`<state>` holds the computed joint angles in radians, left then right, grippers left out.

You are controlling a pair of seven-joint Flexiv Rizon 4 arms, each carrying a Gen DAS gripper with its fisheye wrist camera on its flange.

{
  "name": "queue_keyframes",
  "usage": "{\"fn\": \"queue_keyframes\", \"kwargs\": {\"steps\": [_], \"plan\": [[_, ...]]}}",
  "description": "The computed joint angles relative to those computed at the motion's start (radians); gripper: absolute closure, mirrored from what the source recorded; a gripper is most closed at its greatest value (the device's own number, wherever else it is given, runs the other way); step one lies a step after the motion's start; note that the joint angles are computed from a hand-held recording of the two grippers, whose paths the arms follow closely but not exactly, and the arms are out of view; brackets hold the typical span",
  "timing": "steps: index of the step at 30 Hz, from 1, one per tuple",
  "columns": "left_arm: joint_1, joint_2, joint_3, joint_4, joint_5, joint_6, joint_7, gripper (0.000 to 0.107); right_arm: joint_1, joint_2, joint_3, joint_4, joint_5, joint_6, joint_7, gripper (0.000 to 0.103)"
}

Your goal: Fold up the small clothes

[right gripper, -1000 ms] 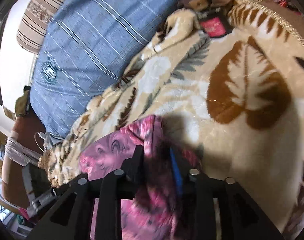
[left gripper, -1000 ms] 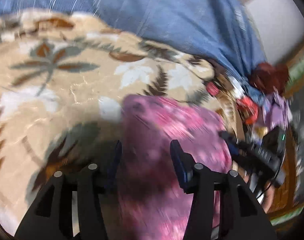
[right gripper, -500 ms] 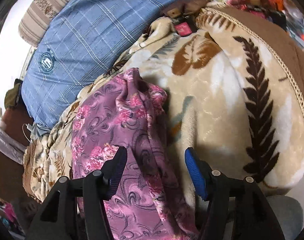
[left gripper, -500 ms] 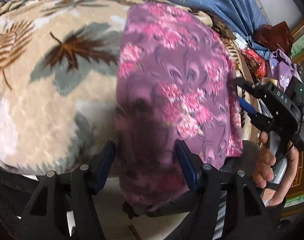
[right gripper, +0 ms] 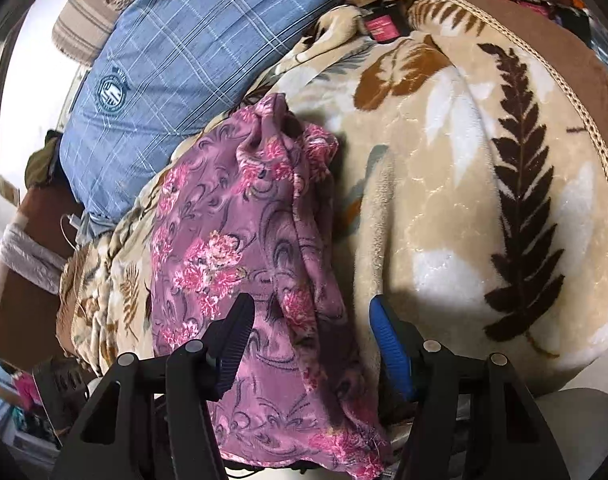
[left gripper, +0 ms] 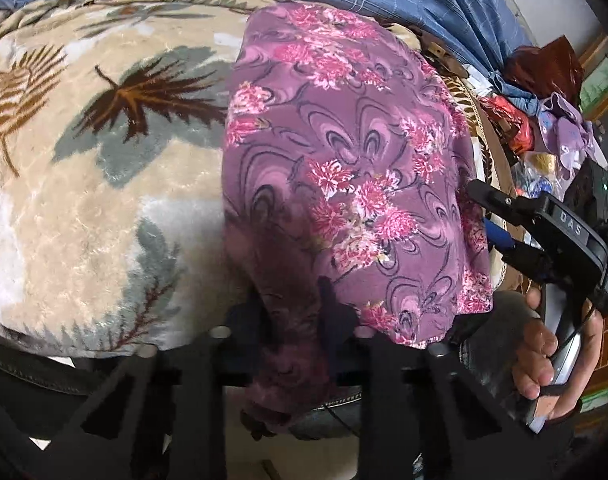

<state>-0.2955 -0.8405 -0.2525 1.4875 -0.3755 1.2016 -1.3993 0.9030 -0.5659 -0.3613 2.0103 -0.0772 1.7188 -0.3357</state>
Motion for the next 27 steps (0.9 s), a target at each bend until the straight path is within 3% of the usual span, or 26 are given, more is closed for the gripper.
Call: {"fn": "queue_keyframes", "kwargs": {"steps": [9,14,21,25,27], "plan": [[0.030,0.012,-0.044,0.054,-0.012,0.085,0.050,0.097,0.053,-0.005,-0.058,0.010,0.053,0.042,0.020,0.040],[0.027,0.027,-0.042,0.094,-0.002,0.135,0.062,0.094,0.199,-0.009,-0.202,0.047,0.133,0.063,0.010,0.040],[-0.030,0.038,0.040,0.049,0.055,0.067,0.009,0.092,0.259,0.001,-0.268,0.055,0.092,-0.007,0.020,0.040],[-0.037,0.028,0.051,0.010,0.064,0.016,-0.010,0.092,0.250,0.006,-0.270,0.052,0.045,-0.059,0.045,0.040],[-0.037,0.030,0.053,0.008,0.065,0.005,-0.021,0.092,0.204,0.009,-0.227,0.041,0.013,-0.067,0.051,0.040]]}}
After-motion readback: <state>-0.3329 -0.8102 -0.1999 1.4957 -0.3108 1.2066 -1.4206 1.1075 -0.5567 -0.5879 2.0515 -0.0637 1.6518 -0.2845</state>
